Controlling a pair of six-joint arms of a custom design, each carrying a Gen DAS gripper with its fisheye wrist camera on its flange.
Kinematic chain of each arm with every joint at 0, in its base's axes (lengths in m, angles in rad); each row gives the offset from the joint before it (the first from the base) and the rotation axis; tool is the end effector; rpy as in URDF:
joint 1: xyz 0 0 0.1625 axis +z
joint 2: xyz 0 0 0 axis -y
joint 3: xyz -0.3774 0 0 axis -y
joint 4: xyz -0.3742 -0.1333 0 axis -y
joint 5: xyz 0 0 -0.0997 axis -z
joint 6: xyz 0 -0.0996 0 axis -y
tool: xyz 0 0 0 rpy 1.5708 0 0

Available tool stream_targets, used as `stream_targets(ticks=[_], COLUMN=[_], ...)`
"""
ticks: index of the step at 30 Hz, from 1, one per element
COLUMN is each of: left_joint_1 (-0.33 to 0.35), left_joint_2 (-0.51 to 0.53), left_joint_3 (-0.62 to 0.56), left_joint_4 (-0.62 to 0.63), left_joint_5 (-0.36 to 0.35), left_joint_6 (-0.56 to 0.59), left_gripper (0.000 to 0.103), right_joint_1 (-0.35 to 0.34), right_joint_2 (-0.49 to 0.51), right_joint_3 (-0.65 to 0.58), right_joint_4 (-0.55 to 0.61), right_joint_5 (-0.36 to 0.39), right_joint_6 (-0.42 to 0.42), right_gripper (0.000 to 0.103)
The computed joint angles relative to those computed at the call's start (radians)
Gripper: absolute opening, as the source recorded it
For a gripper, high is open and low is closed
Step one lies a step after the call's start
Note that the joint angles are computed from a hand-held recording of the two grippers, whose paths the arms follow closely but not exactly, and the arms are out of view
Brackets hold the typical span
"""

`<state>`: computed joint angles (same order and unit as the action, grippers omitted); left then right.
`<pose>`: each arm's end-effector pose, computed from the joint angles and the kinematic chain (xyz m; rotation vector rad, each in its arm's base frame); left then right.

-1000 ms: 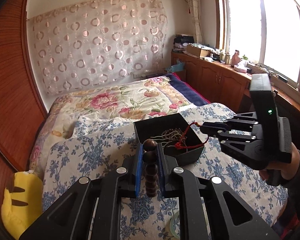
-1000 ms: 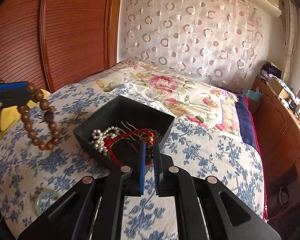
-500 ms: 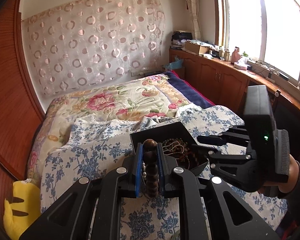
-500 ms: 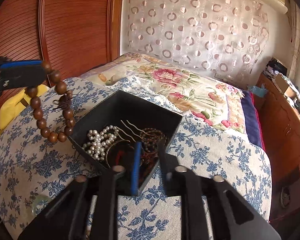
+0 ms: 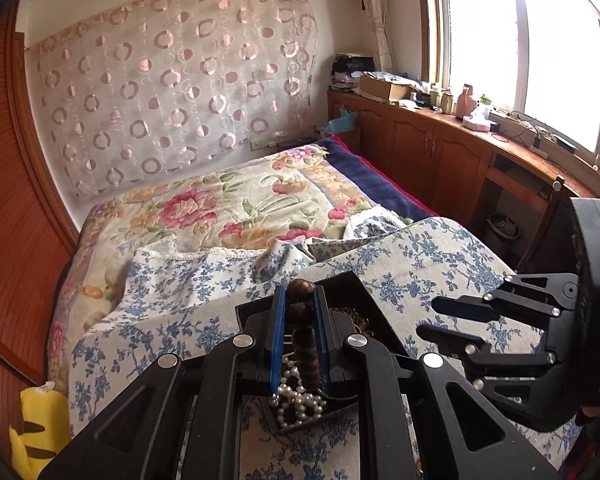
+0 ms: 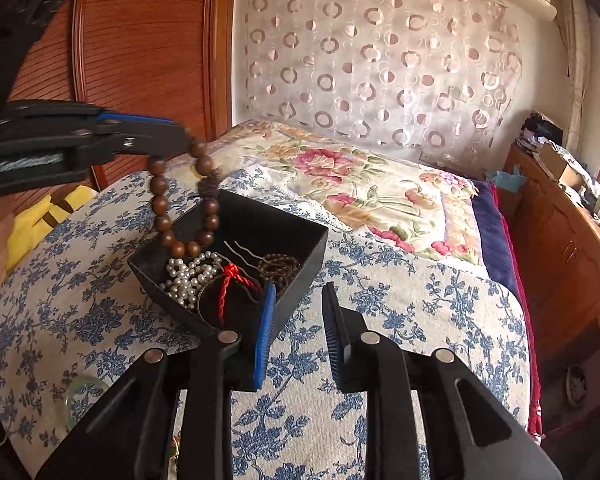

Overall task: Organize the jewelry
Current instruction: 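Open both tools to drop the bracelet and pendant into the box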

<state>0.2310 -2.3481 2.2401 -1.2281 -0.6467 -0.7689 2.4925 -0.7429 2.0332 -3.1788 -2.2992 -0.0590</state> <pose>-0.1366 -0.2507 0.3903 0.7936 2.2145 -0.8803 0.4384 -0.2485 0.0187 1.0435 -2.2792 0.7629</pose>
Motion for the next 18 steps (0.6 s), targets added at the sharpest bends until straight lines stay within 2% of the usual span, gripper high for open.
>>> stream_targets(ticks=[3, 8, 10, 14, 16, 18], left_joint_1=[0.054, 0.183, 0.211, 0.225, 0.221, 0.199], left_joint_2=[0.023, 0.056, 0.062, 0.058, 0.057, 0.035], left_joint_3=[0.024, 0.067, 0.076, 0.079, 0.077, 0.074], left_joint_4=[-0.079, -0.258, -0.296, -0.312, -0.294, -0.252], left_joint_5=[0.002, 0.003, 0.011, 0.016, 0.028, 0.033], left_joint_6=[0.067, 0.212, 0.249, 0.274, 0.271, 0.252], left_gripper=[0.012, 0.012, 0.012, 0.014, 0.025, 0.030], right_joint_1=[0.001, -0.004, -0.005, -0.008, -0.007, -0.004], right_joint_2=[-0.001, -0.002, -0.004, -0.008, -0.009, -0.011], right_joint_3=[0.010, 0.028, 0.036, 0.050, 0.052, 0.058], right_joint_4=[-0.008, -0.012, -0.016, -0.020, -0.020, -0.022], right_joint_5=[-0.005, -0.002, -0.001, 0.002, 0.005, 0.010], right_joint_6=[-0.007, -0.002, 0.001, 0.009, 0.014, 0.016], right_gripper=[0.026, 0.026, 0.026, 0.026, 0.026, 0.026])
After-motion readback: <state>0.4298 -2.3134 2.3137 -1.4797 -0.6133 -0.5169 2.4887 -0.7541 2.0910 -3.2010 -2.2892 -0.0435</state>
